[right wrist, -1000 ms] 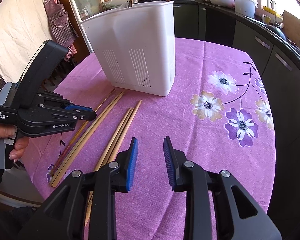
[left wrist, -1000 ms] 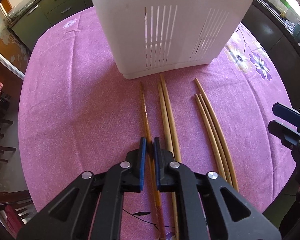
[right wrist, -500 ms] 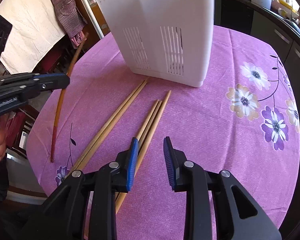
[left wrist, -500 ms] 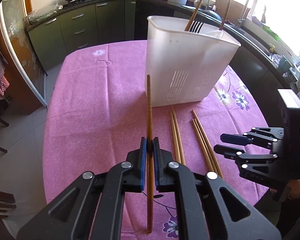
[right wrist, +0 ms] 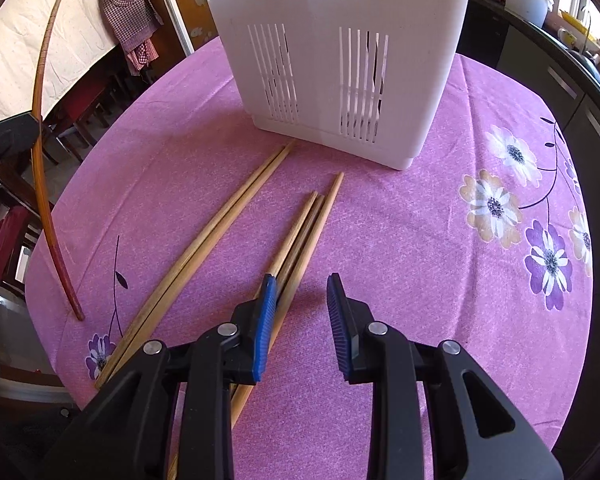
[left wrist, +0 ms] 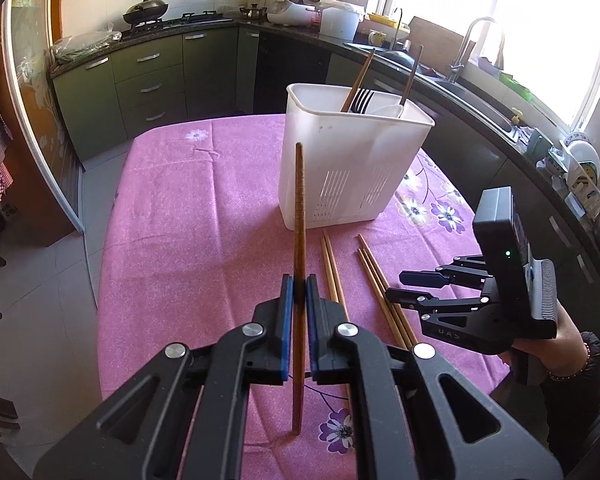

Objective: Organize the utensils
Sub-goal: 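Grasp a bamboo chopstick with the left gripper while the right gripper grasps another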

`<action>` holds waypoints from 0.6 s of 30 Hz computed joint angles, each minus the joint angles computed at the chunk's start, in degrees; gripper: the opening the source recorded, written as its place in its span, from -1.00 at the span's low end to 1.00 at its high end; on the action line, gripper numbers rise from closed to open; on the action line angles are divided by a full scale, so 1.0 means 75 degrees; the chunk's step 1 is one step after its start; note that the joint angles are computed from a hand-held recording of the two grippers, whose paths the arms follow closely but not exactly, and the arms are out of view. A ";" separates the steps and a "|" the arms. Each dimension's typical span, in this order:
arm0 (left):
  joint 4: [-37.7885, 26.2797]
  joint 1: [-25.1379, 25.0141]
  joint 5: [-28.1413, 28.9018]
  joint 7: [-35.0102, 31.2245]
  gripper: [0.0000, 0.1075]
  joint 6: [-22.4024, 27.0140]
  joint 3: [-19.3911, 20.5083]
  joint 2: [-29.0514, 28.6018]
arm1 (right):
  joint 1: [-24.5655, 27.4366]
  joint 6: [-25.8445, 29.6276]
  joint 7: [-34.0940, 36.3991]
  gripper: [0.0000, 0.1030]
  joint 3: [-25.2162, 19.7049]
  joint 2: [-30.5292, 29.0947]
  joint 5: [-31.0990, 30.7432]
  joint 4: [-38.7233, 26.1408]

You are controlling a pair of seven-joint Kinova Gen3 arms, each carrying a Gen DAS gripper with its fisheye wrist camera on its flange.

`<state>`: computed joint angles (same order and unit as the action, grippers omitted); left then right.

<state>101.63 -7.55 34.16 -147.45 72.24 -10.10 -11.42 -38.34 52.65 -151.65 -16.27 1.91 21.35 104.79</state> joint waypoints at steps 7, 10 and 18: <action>-0.0018 -0.0177 0.0315 -0.0324 -0.88 0.0206 -0.0337 -0.0141 | 0.0035 0.0137 0.0091 -0.48 0.0036 0.0076 0.0020 -0.0101; -0.0014 -0.0209 0.0341 -0.0390 -0.88 0.0255 -0.0380 -0.0160 | -0.0031 0.0231 0.0219 -0.48 0.0063 0.0320 0.0063 -0.0373; -0.0037 -0.0311 0.0395 -0.0574 -0.88 0.0462 -0.0501 -0.0176 | 0.0100 -0.0137 0.0198 -0.62 0.0241 0.0066 -0.0206 -0.0080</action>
